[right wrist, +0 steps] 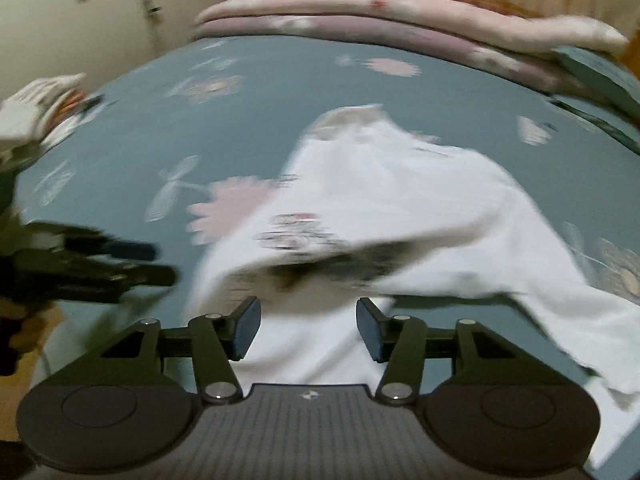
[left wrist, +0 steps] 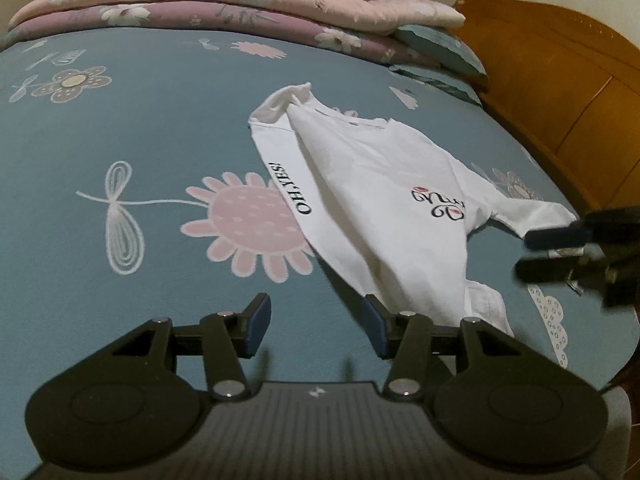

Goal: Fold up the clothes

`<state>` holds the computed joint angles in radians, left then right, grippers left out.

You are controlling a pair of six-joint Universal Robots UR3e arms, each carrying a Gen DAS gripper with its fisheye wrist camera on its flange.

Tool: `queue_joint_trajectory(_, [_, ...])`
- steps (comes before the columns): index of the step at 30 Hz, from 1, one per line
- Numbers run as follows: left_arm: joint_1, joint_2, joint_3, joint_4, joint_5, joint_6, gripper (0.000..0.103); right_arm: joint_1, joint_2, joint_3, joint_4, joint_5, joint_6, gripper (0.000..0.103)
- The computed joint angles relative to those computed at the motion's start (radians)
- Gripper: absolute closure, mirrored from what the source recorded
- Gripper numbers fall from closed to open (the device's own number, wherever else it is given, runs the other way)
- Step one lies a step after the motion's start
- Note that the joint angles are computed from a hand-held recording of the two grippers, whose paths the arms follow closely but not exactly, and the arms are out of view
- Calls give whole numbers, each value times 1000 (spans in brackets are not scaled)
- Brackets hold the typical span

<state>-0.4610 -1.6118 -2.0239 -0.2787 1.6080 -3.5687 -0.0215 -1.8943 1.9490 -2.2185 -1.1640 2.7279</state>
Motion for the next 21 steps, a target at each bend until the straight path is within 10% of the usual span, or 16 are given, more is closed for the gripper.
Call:
queue_joint_trajectory(8, [63, 77, -104, 43, -49, -14, 53, 248, 166, -16, -203, -112, 182, 46])
queue_joint_trajectory(10, [75, 82, -117, 50, -61, -14, 53, 264, 192, -13, -233, -135, 183, 92])
queue_joint_trajectory(11, [81, 83, -123, 57, -69, -14, 53, 262, 195, -9, -240, -140, 184, 95])
queue_joint_trajectory(21, [130, 33, -144, 164, -219, -33, 53, 134, 62, 69, -243, -120, 144, 99])
